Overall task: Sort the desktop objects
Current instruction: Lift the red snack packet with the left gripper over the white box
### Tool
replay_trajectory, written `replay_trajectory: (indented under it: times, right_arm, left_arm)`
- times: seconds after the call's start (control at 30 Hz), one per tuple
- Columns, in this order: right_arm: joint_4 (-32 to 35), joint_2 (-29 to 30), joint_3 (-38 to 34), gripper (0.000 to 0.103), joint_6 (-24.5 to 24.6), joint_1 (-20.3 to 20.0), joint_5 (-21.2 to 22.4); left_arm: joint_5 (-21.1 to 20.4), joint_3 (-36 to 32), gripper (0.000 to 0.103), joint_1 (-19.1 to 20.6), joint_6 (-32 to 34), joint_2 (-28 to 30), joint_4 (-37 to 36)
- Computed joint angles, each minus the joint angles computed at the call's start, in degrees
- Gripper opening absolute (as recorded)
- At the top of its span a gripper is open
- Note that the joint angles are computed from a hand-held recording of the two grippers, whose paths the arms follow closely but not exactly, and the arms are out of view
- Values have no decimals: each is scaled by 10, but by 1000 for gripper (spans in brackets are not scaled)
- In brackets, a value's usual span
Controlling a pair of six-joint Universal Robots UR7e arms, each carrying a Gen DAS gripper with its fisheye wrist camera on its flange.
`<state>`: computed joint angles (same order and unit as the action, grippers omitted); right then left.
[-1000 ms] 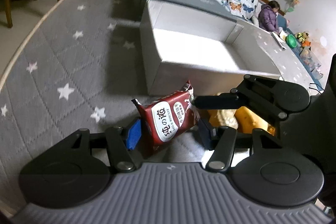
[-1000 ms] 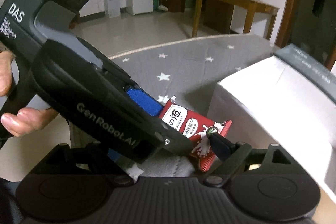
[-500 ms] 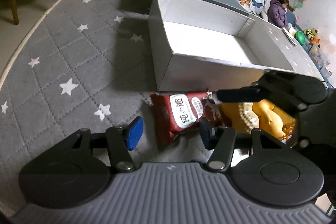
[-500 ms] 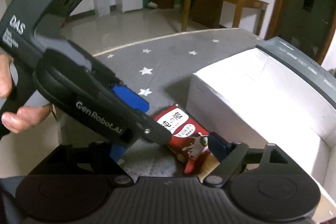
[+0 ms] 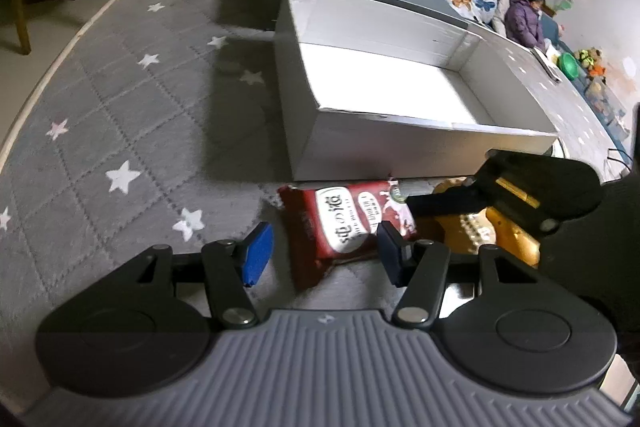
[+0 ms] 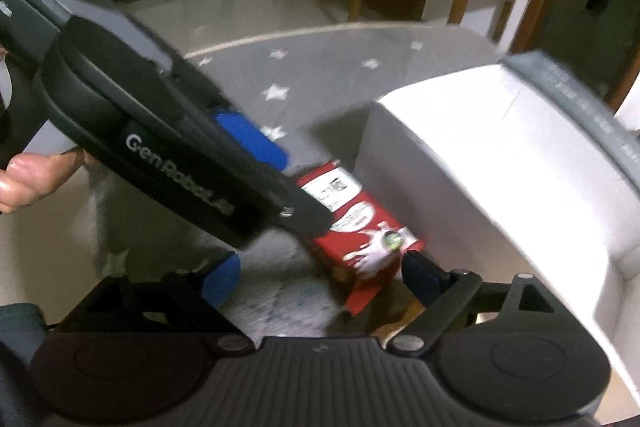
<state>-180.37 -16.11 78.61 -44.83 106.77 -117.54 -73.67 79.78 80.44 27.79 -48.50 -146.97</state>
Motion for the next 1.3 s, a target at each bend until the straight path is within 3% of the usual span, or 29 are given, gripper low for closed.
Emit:
replay_trajectory:
  times: [0.23,0.57,1.07,1.3]
  right_arm:
    - [21,7,-20,96,34,-5,20]
    - [8,-1,-7,88,65,-7,67]
    - [-66,-18,15,85,42,-1,82]
    - [-110,-24,7,85,24,15,68]
  left_arm:
    - [-10,-16,58,2,-9,8,22]
    - [-8,1,52,-2,-28,-3,12]
    - [3,30,48,-37,-28,-25,-23]
    - [-14,-7,48,-59,-23,-4,-27]
